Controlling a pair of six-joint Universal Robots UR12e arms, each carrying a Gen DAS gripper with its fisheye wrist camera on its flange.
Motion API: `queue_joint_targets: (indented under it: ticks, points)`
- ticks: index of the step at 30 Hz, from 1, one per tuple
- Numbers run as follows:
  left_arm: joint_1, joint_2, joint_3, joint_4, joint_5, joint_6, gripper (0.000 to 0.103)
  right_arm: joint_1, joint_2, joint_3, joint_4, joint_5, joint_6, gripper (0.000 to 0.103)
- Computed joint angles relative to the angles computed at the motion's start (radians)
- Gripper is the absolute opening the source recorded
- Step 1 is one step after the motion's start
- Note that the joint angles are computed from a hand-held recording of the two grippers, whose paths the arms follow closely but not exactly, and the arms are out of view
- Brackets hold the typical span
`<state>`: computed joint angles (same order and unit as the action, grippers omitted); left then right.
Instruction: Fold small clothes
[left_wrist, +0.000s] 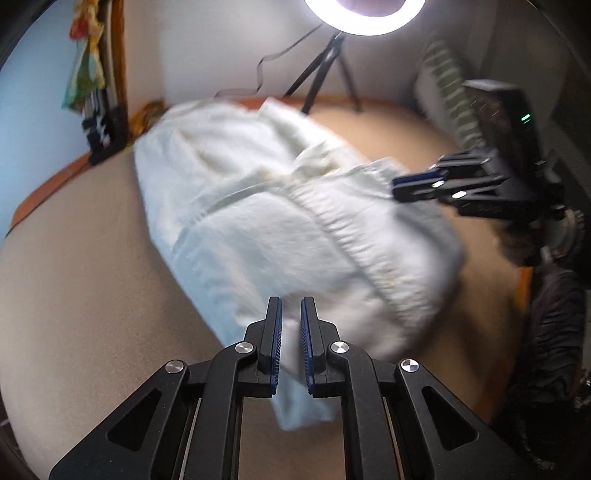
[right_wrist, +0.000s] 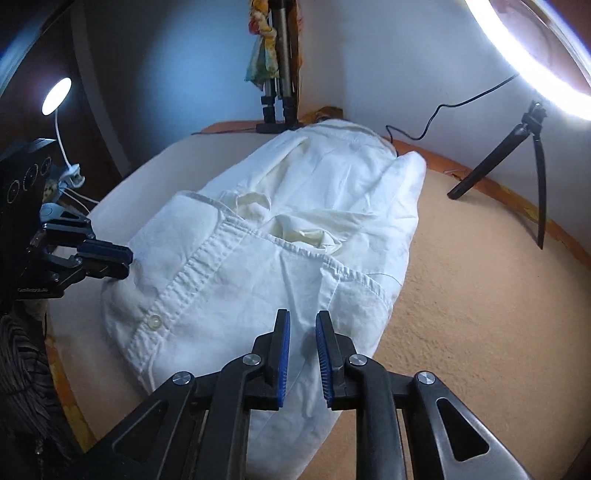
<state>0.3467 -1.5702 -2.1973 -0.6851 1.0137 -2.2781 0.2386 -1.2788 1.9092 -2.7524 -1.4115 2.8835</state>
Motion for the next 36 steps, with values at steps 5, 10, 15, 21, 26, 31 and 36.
queue_joint_targets:
  ticks: [5, 10, 15, 21, 26, 31, 36]
  points:
    - [0.027, -0.029, 0.042, 0.027, -0.047, -0.048, 0.009, -0.044, 0.023, -0.041, 0.014, 0.118, 0.002, 0.012]
    - [0.012, -0.085, 0.107, 0.083, -0.045, -0.094, 0.009, -0.066, 0.064, -0.106, -0.012, 0.093, 0.005, 0.015]
    - [-0.032, -0.174, 0.180, 0.085, -0.014, -0.126, 0.009, -0.063, 0.138, -0.186, 0.076, 0.086, -0.032, 0.013]
    - [-0.063, -0.260, 0.242, 0.109, 0.055, -0.153, 0.010, -0.059, 0.220, -0.274, 0.072, 0.069, -0.032, 0.011]
    - [-0.075, -0.321, 0.291, 0.171, 0.080, -0.223, 0.030, -0.068, 0.271, -0.342, 0.043, 0.053, 0.015, 0.012]
    - [-0.059, -0.350, 0.319, 0.260, 0.053, -0.329, 0.058, -0.099, 0.259, -0.323, -0.072, 0.081, 0.098, 0.035]
    - [-0.058, -0.403, 0.391, 0.196, 0.037, -0.387, 0.059, -0.109, 0.280, -0.362, 0.023, 0.073, 0.068, 0.035]
